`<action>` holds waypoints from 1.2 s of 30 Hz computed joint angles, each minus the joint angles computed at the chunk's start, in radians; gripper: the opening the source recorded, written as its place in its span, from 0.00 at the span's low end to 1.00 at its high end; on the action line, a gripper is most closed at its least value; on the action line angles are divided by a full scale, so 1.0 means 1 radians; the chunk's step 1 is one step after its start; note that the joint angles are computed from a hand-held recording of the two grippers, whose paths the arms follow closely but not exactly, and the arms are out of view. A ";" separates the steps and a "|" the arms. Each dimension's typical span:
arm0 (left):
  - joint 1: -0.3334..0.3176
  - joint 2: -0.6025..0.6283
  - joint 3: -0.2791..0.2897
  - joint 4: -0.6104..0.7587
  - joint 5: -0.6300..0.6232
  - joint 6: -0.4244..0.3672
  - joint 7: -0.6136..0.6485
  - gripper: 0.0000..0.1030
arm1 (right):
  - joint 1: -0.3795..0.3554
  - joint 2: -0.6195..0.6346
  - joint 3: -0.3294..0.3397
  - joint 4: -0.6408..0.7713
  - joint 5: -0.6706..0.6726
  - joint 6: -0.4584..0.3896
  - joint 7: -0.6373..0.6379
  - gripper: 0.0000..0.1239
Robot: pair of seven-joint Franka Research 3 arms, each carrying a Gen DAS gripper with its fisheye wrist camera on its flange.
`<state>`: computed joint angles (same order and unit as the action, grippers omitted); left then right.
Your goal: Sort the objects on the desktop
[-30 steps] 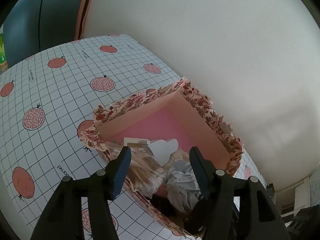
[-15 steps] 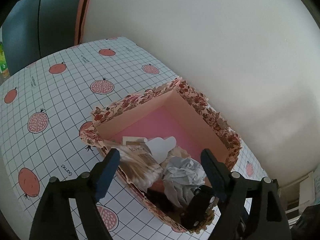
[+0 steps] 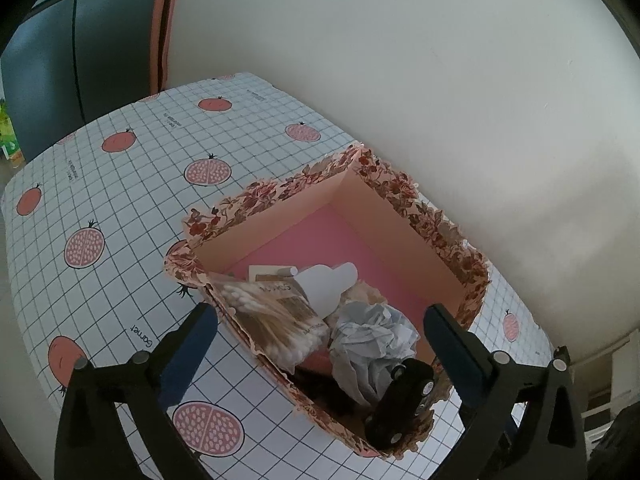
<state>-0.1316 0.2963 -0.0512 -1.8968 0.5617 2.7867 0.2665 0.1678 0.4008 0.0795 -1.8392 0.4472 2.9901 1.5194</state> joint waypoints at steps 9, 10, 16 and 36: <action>-0.001 0.009 -0.013 0.022 -0.022 -0.053 0.060 1.00 | 0.014 -0.010 -0.024 -0.013 -0.024 0.000 0.030 0.83; -0.001 0.009 -0.014 0.024 -0.022 -0.057 0.066 1.00 | 0.018 -0.014 -0.029 -0.016 -0.031 0.000 0.035 0.83; 0.008 0.007 -0.034 0.027 -0.060 -0.080 0.137 1.00 | 0.041 -0.052 -0.063 -0.050 -0.078 -0.016 0.079 0.83; -0.026 -0.261 -0.109 -0.250 -0.007 -0.074 0.198 1.00 | 0.019 -0.438 -0.079 -0.443 -0.316 -0.036 0.293 0.83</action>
